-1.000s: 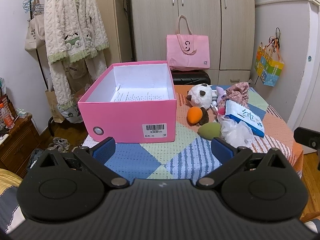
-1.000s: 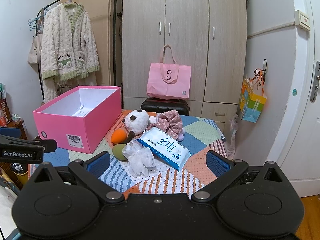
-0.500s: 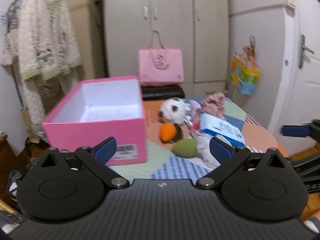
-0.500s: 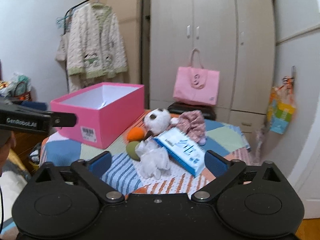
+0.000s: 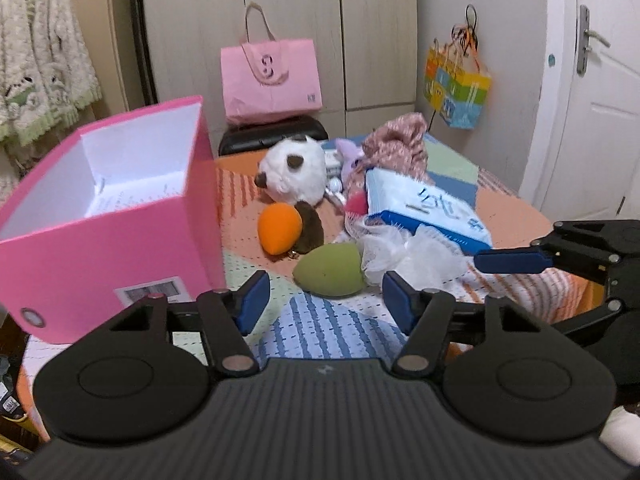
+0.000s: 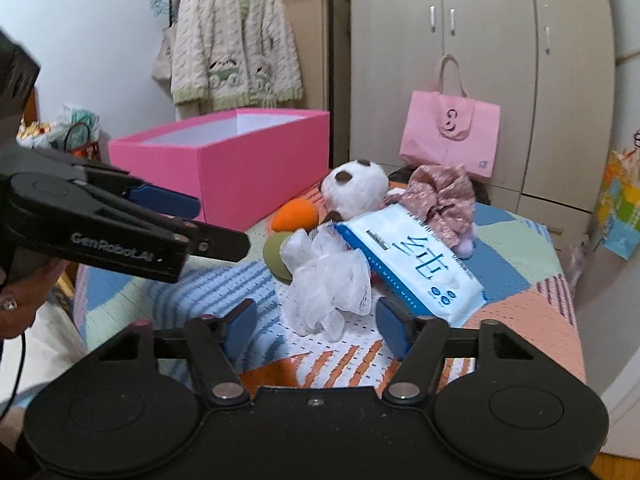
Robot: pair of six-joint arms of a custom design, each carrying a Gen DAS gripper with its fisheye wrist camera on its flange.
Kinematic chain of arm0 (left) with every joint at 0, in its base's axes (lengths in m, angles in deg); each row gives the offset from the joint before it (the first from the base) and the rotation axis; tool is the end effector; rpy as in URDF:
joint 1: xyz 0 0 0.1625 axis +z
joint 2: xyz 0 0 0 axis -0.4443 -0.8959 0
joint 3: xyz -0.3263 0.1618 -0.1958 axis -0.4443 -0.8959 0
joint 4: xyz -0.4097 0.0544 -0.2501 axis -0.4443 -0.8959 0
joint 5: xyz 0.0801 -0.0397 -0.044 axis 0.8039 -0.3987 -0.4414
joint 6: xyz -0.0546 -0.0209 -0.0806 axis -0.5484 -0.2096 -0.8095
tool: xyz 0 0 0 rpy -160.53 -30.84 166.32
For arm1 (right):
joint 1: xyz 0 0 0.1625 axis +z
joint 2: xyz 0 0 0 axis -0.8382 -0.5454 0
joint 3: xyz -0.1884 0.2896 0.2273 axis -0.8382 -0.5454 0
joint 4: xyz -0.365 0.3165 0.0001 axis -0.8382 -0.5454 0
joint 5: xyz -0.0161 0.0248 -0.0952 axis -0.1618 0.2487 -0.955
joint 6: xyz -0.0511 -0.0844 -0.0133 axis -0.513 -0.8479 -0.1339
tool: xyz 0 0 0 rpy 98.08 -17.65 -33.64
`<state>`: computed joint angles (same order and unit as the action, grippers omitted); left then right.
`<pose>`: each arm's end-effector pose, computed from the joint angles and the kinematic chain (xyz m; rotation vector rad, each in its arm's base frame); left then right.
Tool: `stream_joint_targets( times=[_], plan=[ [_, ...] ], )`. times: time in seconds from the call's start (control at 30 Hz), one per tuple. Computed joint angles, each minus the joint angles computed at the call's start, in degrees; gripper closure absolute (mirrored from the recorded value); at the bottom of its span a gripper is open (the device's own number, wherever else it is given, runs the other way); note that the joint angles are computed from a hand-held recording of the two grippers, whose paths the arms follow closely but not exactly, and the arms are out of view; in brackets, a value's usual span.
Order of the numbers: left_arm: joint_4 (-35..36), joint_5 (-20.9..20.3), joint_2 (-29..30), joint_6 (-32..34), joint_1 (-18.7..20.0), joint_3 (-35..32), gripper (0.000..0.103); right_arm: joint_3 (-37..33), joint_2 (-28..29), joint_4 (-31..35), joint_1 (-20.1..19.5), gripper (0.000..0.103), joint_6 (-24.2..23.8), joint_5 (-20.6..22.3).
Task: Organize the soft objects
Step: 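Grasp the green sponge with the left tool while the right tool grasps the white mesh puff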
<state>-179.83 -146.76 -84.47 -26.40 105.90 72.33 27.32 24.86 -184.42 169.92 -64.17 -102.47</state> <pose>-0.0022 -0.8176 0.3279 1.3239 2.3239 -0.8032 0.3811 -0.7191 -0.0965 0.5809 -2.1113 1.1707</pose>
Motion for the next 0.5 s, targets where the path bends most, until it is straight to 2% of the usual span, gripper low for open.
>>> stream_joint_targets(
  times=[0.13,0.23,0.33,0.5],
  plan=[
    [0.0,1.2,2.6,1.2,-0.2,-2.3,0.045,-3.9,2.2,2.2,-1.1,0.041,-1.7,-1.5],
    [-1.2,1.0,3.8,4.0,-0.2,-2.8,0.045,-6.9,3.8,3.6,-1.5,0.037,-3.9,-2.7],
    [-0.9,0.9,4.7,5.8,-0.3,-3.7,0.045,-7.0,3.3,5.0,-1.9,0.036,-4.1,-1.0],
    [3.2,0.9,6.8,3.2,-0.1,-7.3,0.045,-10.0,4.8,5.7,-2.4,0.03,-6.8,0.1]
  ],
)
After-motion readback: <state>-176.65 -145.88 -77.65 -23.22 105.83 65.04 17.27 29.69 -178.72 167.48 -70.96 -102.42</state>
